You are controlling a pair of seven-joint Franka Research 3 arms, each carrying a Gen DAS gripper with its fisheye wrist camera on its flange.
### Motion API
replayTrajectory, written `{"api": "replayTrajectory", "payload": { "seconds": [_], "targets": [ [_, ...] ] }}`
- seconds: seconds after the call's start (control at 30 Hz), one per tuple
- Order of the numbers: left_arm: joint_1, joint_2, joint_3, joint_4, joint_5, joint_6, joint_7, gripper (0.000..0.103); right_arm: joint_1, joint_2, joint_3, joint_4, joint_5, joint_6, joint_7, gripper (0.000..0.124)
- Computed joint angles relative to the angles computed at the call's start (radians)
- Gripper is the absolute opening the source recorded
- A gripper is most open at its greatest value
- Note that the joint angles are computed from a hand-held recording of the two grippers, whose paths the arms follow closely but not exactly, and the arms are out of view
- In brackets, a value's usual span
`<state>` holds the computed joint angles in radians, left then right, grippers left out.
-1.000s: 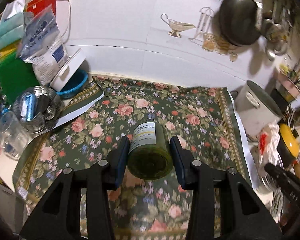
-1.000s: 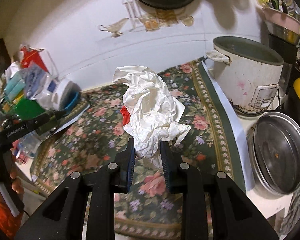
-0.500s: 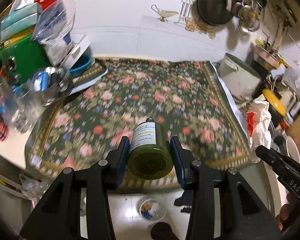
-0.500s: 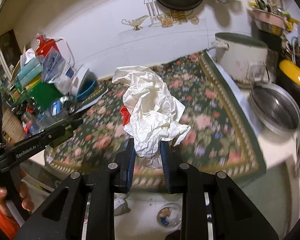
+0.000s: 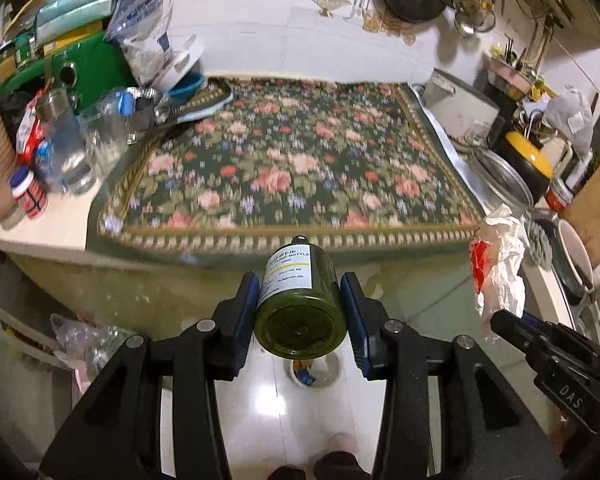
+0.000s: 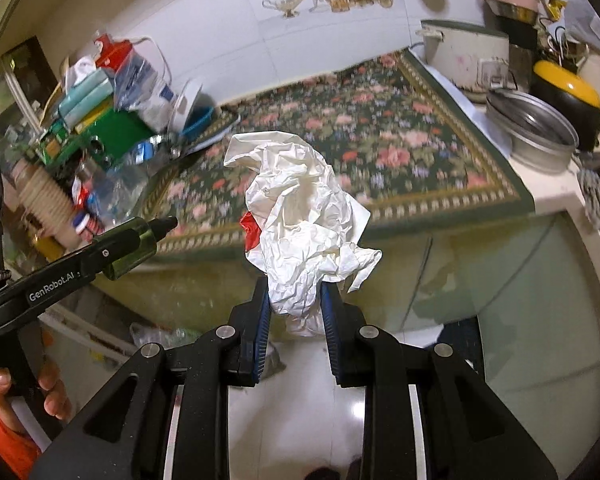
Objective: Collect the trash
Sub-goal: 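Carry bottle and tissue down over the floor bin and open both tools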
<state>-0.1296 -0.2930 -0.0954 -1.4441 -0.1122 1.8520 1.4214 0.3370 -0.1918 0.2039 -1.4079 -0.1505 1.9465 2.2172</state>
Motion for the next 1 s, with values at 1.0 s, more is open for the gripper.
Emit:
{"api": "replayTrajectory", "payload": {
  "seconds": [1.0],
  "targets": [
    [-0.182,-0.086,-0.083,-0.787,-0.044,0.377,-0.252,0.041,-0.091,-0.212,-0.092,-0.805,0.299,0.31,-0.375,0.023]
  ]
}}
